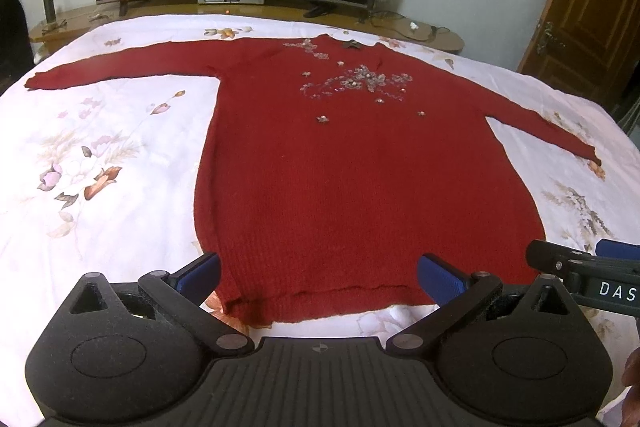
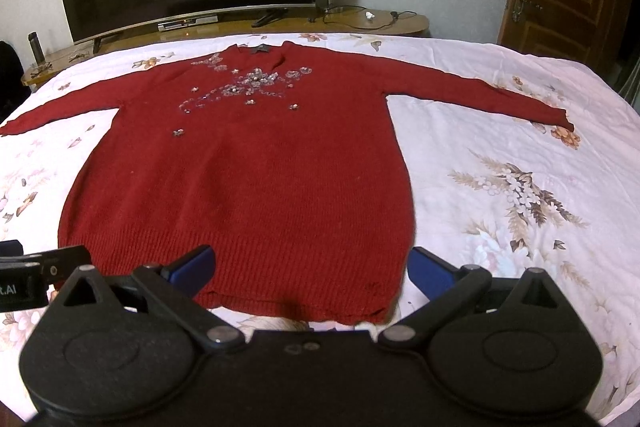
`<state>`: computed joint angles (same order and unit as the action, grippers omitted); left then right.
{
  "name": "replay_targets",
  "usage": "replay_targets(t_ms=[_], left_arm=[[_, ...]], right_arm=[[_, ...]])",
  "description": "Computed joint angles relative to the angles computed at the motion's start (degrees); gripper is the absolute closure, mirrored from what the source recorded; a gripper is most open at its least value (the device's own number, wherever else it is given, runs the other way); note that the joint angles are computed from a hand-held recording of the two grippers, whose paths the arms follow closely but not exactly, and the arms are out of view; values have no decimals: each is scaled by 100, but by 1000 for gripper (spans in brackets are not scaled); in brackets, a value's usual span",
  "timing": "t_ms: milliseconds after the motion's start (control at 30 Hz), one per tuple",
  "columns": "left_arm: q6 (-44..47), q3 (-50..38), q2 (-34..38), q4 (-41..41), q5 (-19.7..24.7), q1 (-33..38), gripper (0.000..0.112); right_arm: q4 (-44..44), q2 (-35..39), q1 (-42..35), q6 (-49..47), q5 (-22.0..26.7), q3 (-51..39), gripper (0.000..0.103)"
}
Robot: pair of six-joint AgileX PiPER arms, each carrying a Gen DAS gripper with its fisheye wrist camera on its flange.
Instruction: Fold small clothes
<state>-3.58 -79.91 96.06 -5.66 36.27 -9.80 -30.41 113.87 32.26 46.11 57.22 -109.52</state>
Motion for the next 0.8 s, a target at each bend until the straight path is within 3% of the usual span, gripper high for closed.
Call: replay_targets(t_ms=[800], left_arm=[[64, 35, -16, -32, -18, 29, 9]], right_arm=[[9, -9, -17, -29, -47, 35, 1]])
